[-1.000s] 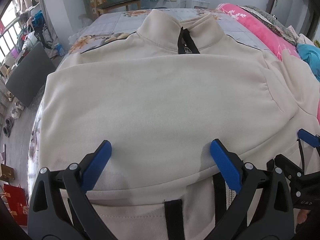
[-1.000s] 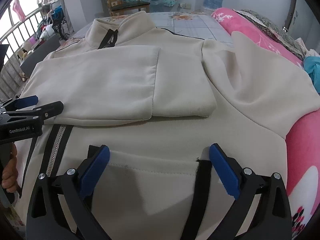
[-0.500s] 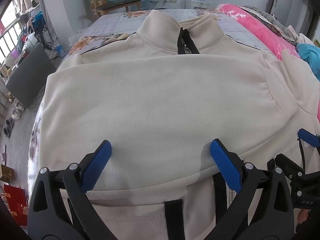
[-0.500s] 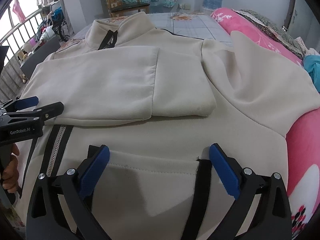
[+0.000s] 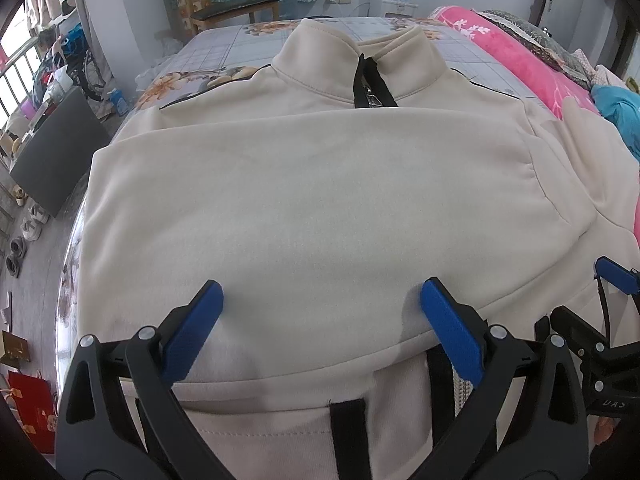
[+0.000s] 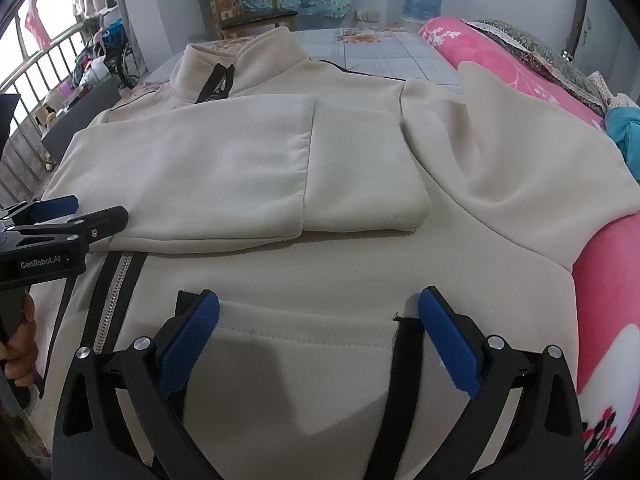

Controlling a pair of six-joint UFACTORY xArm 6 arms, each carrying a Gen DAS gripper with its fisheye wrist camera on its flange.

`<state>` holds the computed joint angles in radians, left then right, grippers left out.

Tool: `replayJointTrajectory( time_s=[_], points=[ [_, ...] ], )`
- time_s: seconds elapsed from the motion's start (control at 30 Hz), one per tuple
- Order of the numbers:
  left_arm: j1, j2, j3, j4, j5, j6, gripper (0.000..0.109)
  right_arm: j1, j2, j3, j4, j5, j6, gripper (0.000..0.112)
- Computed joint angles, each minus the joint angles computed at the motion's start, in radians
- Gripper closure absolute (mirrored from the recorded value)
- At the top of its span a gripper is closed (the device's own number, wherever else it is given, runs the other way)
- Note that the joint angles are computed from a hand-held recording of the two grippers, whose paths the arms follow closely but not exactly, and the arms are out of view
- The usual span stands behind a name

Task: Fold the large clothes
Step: 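Move the right tool away over the pink blanket while the left tool holds still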

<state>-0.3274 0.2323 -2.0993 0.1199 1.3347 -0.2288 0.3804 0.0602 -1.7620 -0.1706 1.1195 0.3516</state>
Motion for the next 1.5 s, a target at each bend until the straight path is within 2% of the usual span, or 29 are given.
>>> replayJointTrajectory(
  time_s=[0.27,0.4,0.47,0.57,0.7,0.87,1.03,1.13,1.3,1.37,1.47,1.5],
  points=[
    [0.000,-0.015,0.024,0.001,-0.017,-0.001,0.012,-0.001,-0.002,0.003,0.003,-0.002,-0.006,0.015],
    [0.000,-0.021,0.036,0.002,-0.029,-0.003,0.012,-0.003,0.034,-0.066,0.018,0.064,-0.027,0.015],
    [-0.001,-0.029,0.049,0.004,-0.039,-0.005,0.012,-0.014,0.057,-0.116,0.058,0.107,-0.062,0.015],
    [-0.001,-0.035,0.059,0.004,-0.046,-0.004,0.012,-0.056,0.038,-0.130,0.123,0.095,-0.087,0.015],
    [-0.001,-0.036,0.060,0.005,-0.046,-0.005,0.012,-0.163,0.017,-0.176,0.187,0.092,-0.117,0.015],
    [-0.002,-0.040,0.065,0.007,-0.050,-0.007,0.012,-0.386,0.052,-0.293,0.275,0.151,-0.119,0.015],
    [-0.002,-0.044,0.072,0.008,-0.058,-0.005,0.012,-0.637,0.187,-0.470,0.408,0.216,-0.042,0.021],
    [0.000,-0.053,0.088,0.008,-0.072,-0.003,0.012,-0.743,0.269,-0.551,0.465,0.215,0.030,0.028],
    [-0.003,-0.070,0.120,0.018,-0.102,-0.014,0.012,-0.829,0.366,-0.618,0.514,0.187,0.107,0.038],
    [-0.004,-0.074,0.128,0.021,-0.107,-0.018,0.012,-0.842,0.409,-0.656,0.506,0.192,0.132,0.045],
    [-0.005,-0.081,0.139,0.023,-0.114,-0.021,0.012,-0.854,0.456,-0.682,0.515,0.160,0.129,0.048],
    [-0.005,-0.082,0.141,0.024,-0.116,-0.022,0.012,-0.857,0.488,-0.732,0.509,0.171,0.127,0.048]
  ],
)
